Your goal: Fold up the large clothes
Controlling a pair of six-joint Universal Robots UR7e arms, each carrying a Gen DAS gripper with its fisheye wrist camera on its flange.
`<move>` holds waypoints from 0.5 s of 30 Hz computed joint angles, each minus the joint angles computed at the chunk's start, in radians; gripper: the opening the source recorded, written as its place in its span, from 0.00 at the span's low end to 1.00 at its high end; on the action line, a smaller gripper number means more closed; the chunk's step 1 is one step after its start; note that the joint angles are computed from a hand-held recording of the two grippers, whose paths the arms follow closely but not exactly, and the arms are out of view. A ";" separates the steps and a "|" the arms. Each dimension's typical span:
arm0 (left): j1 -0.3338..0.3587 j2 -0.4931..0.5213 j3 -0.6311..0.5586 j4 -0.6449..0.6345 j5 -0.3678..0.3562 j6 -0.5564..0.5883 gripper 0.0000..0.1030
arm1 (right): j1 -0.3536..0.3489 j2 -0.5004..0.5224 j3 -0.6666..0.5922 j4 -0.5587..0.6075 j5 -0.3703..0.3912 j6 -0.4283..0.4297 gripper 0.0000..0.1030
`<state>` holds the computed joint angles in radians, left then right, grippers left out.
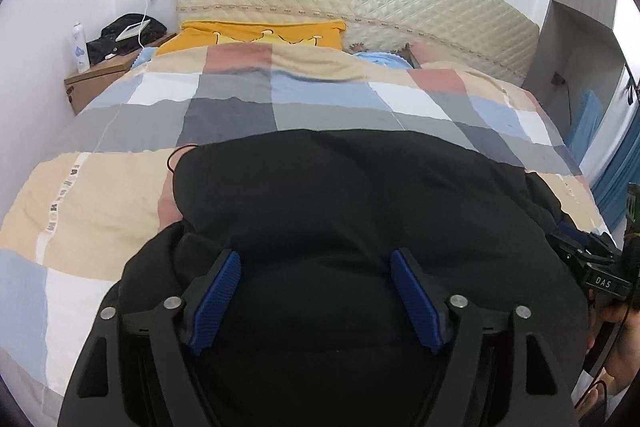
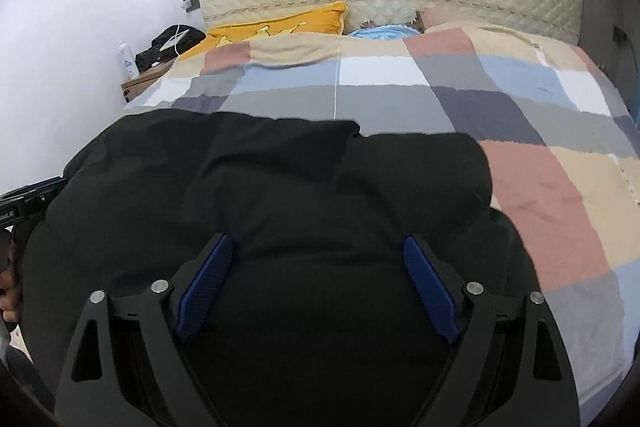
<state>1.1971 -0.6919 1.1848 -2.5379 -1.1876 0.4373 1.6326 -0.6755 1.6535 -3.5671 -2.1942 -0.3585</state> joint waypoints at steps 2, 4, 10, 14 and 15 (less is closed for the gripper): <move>0.006 0.008 -0.004 -0.004 -0.004 -0.008 0.80 | -0.009 0.003 0.006 -0.020 0.017 -0.004 0.89; 0.004 0.010 0.007 -0.025 0.014 -0.025 0.82 | -0.016 0.004 0.002 -0.008 0.023 0.011 0.92; -0.018 -0.007 0.047 -0.078 0.081 -0.046 0.82 | 0.007 -0.001 -0.010 0.026 -0.043 0.042 0.93; -0.042 -0.062 0.115 -0.140 0.093 -0.068 0.82 | 0.038 -0.056 0.053 0.016 -0.017 0.093 0.93; -0.048 -0.079 0.133 -0.151 0.091 -0.076 0.82 | 0.055 -0.067 0.065 0.010 -0.035 0.092 0.94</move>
<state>1.1491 -0.7713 1.3182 -2.6885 -1.0965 0.3612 1.6880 -0.7423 1.7190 -3.5571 -2.2291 -0.2665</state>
